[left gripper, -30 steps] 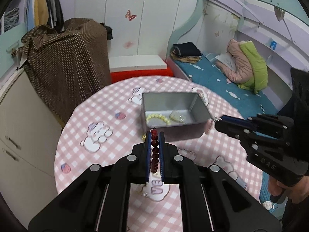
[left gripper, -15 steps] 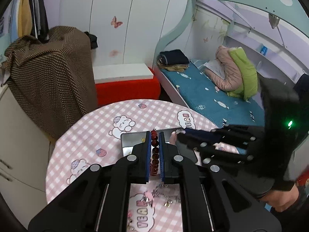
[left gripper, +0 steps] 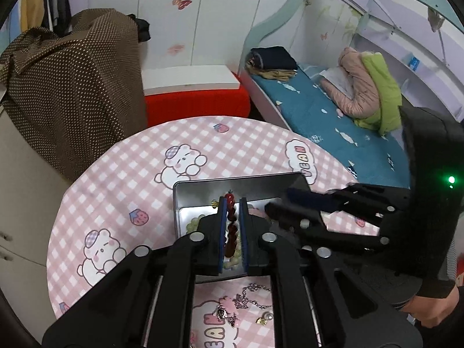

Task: Organize jewelry
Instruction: 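Carry red bracelet and pink charm over the tin while both grippers open, then lift both open grippers away from the tin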

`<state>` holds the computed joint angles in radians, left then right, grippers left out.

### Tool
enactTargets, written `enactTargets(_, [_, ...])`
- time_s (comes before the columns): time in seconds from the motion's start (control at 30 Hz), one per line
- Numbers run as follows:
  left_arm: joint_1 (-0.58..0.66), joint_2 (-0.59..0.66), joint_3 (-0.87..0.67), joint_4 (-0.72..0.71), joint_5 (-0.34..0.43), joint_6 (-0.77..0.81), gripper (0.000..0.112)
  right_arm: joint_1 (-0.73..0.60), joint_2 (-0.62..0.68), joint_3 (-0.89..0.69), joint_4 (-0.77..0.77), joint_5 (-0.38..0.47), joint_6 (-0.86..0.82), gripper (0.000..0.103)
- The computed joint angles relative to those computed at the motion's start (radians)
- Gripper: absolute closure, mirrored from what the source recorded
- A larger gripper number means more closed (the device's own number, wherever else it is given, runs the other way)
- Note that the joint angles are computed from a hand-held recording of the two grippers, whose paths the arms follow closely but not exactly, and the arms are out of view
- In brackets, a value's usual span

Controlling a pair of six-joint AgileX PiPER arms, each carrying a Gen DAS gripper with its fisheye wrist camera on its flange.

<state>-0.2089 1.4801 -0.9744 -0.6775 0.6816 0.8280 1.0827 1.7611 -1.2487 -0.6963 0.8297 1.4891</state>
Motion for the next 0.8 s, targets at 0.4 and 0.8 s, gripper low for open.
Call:
enactTargets(0.4, [0.053,-0.103,0.043,-0.01,-0.033,-0.028,0.018,0.072,-0.038,0.042,-0.159,0.036,0.176,0.008])
enactTargets(0.8, [0.156,-0.282,0.139,0.009,-0.031,-0.025,0.014,0.212,-0.064,0.049,-0.241,0.227,0.323,0.008])
